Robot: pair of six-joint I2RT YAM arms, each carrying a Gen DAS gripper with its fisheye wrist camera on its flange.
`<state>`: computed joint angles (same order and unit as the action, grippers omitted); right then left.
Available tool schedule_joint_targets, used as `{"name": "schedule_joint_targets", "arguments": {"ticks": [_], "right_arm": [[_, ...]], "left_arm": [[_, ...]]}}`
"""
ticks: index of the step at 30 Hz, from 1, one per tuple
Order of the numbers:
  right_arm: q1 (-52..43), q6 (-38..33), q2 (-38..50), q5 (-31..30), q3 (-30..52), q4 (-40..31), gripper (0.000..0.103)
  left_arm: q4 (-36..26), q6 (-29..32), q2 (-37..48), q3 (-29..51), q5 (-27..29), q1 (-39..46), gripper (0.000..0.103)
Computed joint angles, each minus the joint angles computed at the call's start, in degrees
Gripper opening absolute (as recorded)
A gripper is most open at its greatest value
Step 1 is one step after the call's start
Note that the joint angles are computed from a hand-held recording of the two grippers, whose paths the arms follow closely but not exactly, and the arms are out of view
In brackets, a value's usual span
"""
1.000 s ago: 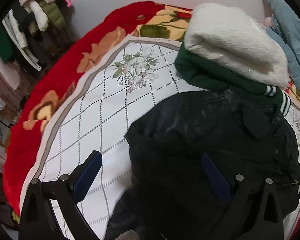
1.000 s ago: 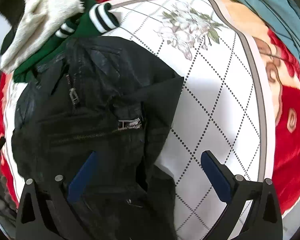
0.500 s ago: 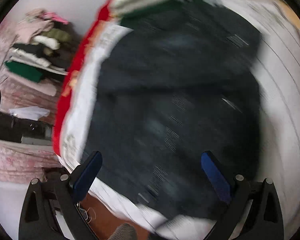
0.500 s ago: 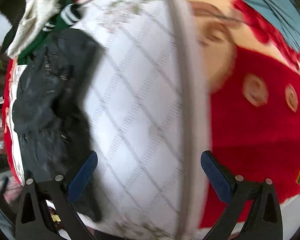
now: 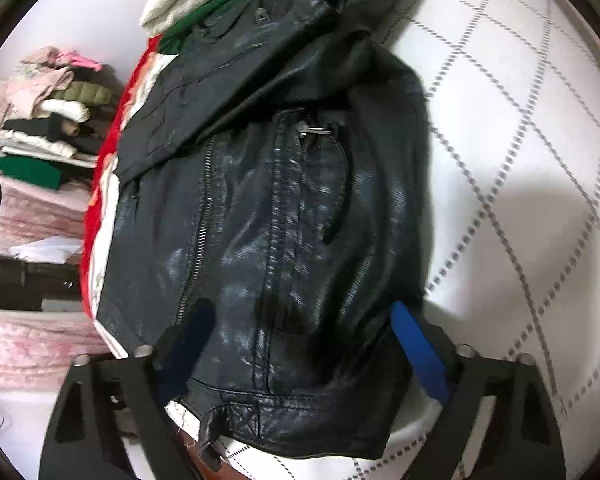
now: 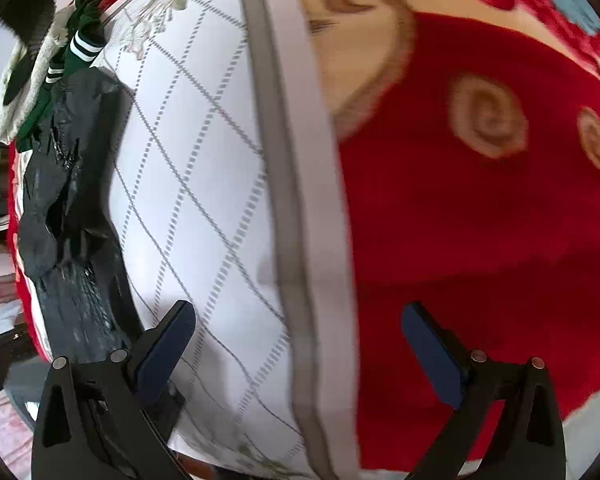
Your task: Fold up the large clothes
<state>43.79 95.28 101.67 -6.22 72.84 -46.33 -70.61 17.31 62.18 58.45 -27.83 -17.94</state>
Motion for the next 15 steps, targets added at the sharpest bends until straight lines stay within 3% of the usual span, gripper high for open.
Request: {"name": "schedule_joint_targets", "arguments": {"ticks": [4, 6, 9, 12, 13, 15], "right_arm": [[-1.46, 0.21, 3.85, -0.95, 2.73, 4.59, 0.103], [-1.43, -0.23, 4.45, -1.08, 3.87, 4.34, 0.103], [-1.22, -1.08, 5.10, -1.89, 4.54, 3.05, 0.103], [-1.61, -1.49, 5.32, -2.72, 4.00, 2.54, 0.103], [-1.85, -1.60, 5.27, -2.86, 3.73, 2.48, 0.103], [-2.17, -1.45, 3.92, -2.65, 1.78, 2.92, 0.103]], "left_arm": [[-8.15, -2.33, -2.52, 6.48, 4.32, -3.64, 0.082], [-9.58, -6.05, -3.69, 4.07, 1.68, -9.84, 0.083], [-6.22, -8.58, -2.08, -3.41, -2.54, -13.12, 0.086], [-2.57, -8.33, 0.71, -1.90, -1.28, -8.30, 0.087], [-1.47, -7.73, 1.47, -1.18, -1.28, -7.05, 0.083], [0.84, -5.92, 1.88, -0.59, -0.88, -4.60, 0.057]]}}
